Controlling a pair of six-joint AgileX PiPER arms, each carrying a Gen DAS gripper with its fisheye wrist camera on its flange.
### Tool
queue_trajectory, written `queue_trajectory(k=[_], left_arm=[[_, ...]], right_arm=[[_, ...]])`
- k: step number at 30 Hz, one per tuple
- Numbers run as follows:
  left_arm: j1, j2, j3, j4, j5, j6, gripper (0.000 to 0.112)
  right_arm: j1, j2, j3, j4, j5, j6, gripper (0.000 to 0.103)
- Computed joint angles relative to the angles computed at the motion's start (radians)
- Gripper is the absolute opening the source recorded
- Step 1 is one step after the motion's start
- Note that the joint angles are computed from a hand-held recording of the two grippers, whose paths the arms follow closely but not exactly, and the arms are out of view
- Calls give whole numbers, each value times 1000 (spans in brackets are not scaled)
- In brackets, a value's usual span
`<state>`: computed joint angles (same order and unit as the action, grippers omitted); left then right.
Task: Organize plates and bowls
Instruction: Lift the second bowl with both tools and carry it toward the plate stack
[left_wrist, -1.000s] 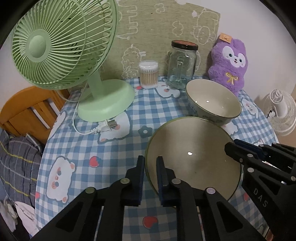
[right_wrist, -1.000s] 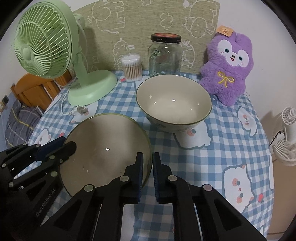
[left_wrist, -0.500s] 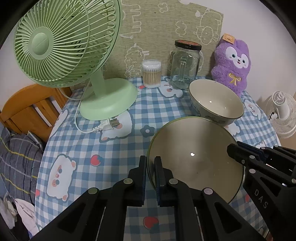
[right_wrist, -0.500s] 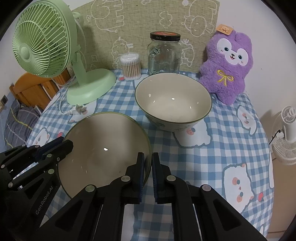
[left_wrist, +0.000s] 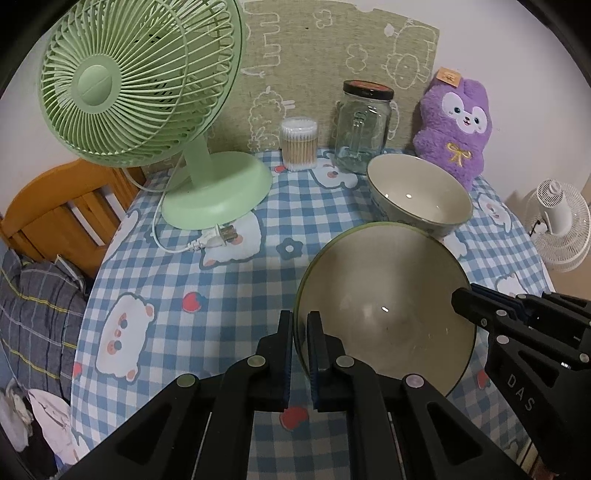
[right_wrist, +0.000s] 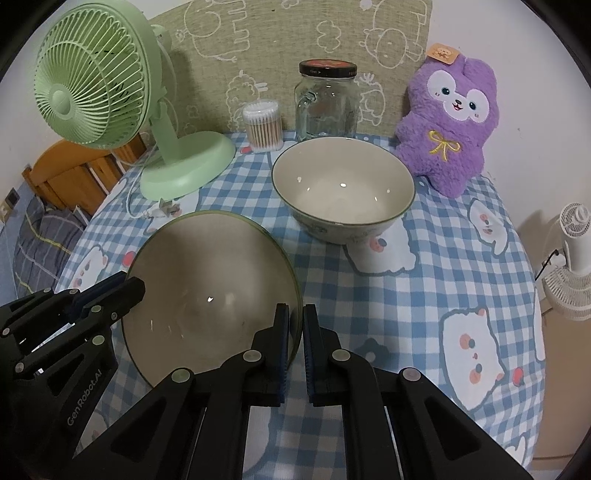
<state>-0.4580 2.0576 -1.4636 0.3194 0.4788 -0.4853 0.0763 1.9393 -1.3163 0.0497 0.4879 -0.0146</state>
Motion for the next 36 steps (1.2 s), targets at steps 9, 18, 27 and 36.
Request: queue_trajectory(k=[9, 18, 27, 36], left_arm=[[-30, -72, 94, 61, -18, -74, 4], [-67, -164, 198, 156, -36, -181, 4], [-115, -262, 295, 271, -26, -315, 4], [-166, -375, 388, 349, -3, -412, 4]], right_arm=[[8, -94, 102, -26, -20, 8, 10], [14, -191, 199, -28, -33, 19, 10], [37, -313, 302, -74, -41, 65, 10], [63, -450, 385, -115, -16, 105, 10]])
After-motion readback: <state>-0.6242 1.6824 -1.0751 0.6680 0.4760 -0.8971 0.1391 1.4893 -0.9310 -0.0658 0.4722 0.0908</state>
